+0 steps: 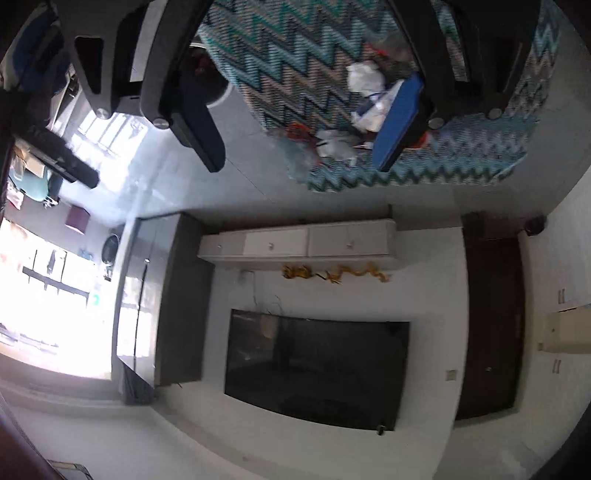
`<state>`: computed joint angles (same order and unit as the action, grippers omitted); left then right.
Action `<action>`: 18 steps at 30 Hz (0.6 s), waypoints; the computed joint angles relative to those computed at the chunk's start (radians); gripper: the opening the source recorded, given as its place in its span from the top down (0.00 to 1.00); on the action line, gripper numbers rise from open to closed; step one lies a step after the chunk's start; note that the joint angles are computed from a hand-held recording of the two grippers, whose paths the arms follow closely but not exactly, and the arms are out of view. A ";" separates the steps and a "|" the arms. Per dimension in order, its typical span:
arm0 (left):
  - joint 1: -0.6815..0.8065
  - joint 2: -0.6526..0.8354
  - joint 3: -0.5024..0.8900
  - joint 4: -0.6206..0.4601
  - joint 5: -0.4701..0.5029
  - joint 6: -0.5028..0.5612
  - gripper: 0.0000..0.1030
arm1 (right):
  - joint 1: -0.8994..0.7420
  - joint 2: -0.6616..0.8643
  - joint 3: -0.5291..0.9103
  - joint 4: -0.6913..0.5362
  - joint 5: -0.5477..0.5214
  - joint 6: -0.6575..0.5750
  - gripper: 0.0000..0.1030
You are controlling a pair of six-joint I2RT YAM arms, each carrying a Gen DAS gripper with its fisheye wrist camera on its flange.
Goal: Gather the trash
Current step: 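Move both open grippers back to the trash pile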
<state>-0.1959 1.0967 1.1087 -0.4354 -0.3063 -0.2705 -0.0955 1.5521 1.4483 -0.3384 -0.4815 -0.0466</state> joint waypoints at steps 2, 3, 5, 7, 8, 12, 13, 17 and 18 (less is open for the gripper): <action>0.055 -0.068 -0.031 -0.020 0.014 0.017 0.20 | 0.019 -0.041 -0.010 -0.007 -0.002 0.001 0.05; 0.088 -0.098 -0.046 -0.029 0.029 0.028 0.20 | 0.030 -0.055 -0.015 -0.008 0.000 0.001 0.05; 0.169 -0.154 -0.071 -0.047 0.071 0.041 0.19 | 0.060 -0.085 -0.020 -0.015 0.011 0.002 0.05; 0.261 -0.207 -0.093 -0.069 0.123 0.050 0.15 | 0.086 -0.117 -0.033 -0.018 0.018 -0.002 0.05; 0.317 -0.230 -0.106 -0.071 0.159 0.057 0.13 | 0.100 -0.131 -0.037 -0.020 0.021 -0.002 0.05; 0.526 -0.295 -0.149 -0.063 0.299 0.085 0.12 | 0.164 -0.167 -0.041 -0.023 0.049 -0.014 0.00; 0.576 -0.301 -0.158 -0.054 0.335 0.091 0.12 | 0.178 -0.172 -0.043 -0.021 0.058 -0.014 0.00; 0.744 -0.318 -0.199 -0.020 0.447 0.123 0.12 | 0.240 -0.190 -0.056 -0.024 0.080 -0.021 0.00; 0.777 -0.326 -0.215 -0.012 0.475 0.129 0.12 | 0.260 -0.188 -0.059 -0.022 0.091 -0.022 0.00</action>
